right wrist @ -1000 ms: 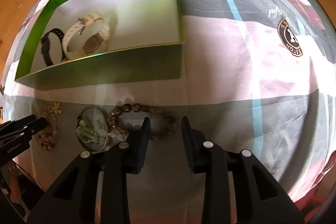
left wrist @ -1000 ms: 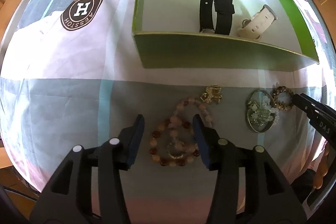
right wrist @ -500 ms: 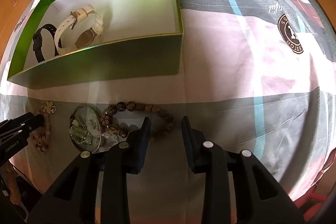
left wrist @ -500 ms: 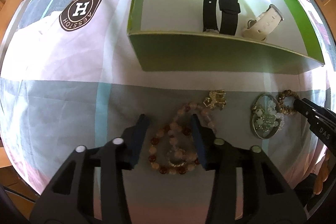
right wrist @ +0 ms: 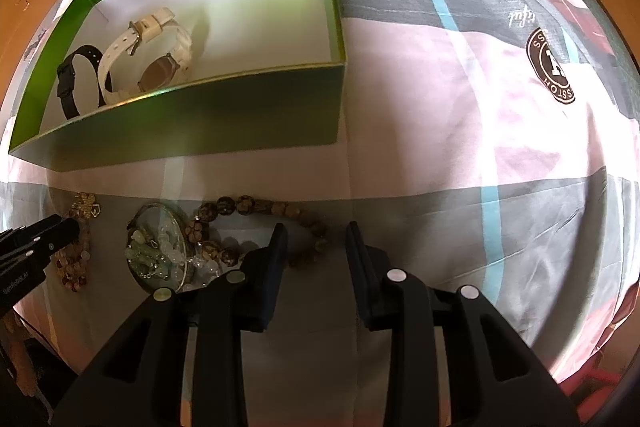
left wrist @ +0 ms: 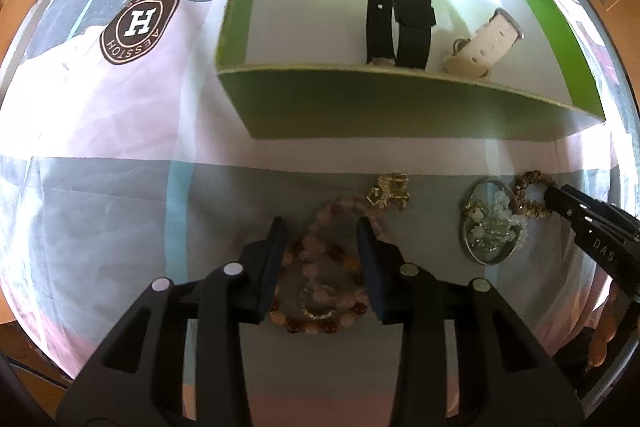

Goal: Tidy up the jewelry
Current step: 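Grasp the pink bead bracelet with the left tool while the right tool reaches the brown bead bracelet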

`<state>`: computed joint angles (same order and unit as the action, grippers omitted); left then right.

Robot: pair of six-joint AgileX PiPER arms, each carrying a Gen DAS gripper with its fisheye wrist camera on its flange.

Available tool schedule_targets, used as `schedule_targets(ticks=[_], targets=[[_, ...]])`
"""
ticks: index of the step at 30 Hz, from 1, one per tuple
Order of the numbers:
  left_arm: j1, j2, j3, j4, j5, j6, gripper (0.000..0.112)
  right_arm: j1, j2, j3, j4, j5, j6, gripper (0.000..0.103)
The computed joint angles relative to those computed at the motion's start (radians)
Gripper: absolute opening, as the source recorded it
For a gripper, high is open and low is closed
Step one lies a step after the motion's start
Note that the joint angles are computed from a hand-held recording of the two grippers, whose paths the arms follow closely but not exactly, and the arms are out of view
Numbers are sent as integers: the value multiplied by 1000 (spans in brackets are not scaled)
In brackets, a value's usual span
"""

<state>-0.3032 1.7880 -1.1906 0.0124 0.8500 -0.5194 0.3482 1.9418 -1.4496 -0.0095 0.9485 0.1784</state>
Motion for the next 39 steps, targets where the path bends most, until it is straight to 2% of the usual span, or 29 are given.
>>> schedule_targets(ticks=[5,7,11,23,29,35,36,37,38,39], targets=[[-22,26,-21,18,0,-30,36,3,1,1,-7,-5,10,32],[-22,27,-23,16,-1,-34,28,-5,5,3,-5,-11,5,32],[-13,6,-3,11,-2,-25,19,-2,8,5,-14,-16,8,32],[9,-10,13,-4,-10,-2,19,2,0,14,1,-26,12,33],[17,-9,14,-9,-15,9,27,6,3,12,2,-20,3,33],[9,-3,10,4,-12,1,28,19,-5,29,-21,-40,19,33],[6,-2,8,7,-11,-2,28,20,-8,34,-24,-44,20,30],[5,-2,8,9,-10,-3,28,26,-11,36,-26,-44,24,22],[5,-2,10,9,-13,-2,27,30,-14,40,-22,-47,22,17],[2,-2,9,13,-11,-5,22,31,-18,45,-17,-51,21,12]])
